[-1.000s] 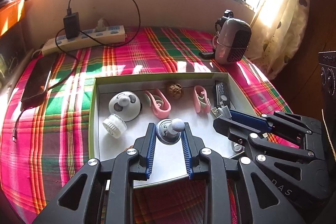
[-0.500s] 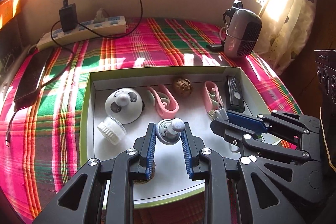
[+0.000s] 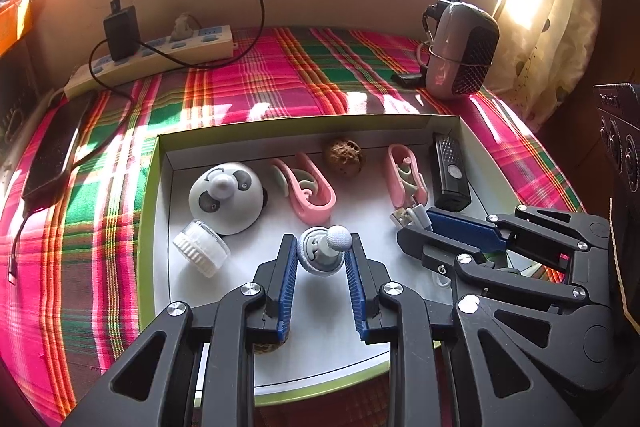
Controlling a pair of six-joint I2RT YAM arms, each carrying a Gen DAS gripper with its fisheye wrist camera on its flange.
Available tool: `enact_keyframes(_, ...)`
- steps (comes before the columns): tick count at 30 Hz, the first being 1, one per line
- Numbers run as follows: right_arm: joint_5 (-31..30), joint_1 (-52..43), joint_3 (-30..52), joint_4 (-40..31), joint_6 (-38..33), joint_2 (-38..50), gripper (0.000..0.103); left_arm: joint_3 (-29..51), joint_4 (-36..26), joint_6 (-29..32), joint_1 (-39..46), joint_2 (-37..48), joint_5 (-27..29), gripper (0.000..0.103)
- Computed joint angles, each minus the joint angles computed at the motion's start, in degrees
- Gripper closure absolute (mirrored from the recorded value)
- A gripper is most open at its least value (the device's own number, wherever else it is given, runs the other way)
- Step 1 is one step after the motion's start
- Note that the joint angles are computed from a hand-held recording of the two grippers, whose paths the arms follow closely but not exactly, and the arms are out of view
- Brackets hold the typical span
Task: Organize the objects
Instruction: 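Lift the earphone with both tools and carry it over the box, then lower the earphone into the box and open both tools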
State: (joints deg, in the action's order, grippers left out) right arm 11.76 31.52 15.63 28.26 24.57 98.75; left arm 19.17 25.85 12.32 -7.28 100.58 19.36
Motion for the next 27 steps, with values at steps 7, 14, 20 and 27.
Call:
enact_keyframes(7, 0.23, 0.18, 0.22, -0.01, -0.08, 0.44, 0.083, 0.32, 0.08, 0.01, -0.97, 0.23, -1.45, 0.081)
enact_keyframes(14, 0.22, 0.2, 0.1, 0.02, 0.03, 0.36, 0.083, 1.08, -0.43, 0.45, -1.61, 0.66, -2.73, 0.081)
enact_keyframes(20, 0.49, 0.46, 0.28, -0.43, 0.28, 0.28, 0.083, 1.31, -0.67, 0.49, -1.88, 0.65, -3.29, 0.081)
enact_keyframes(27, 0.43, 0.35, 0.17, -0.44, 0.36, 0.2, 0.083, 1.6, -1.33, 0.5, -2.14, 0.54, -3.73, 0.08)
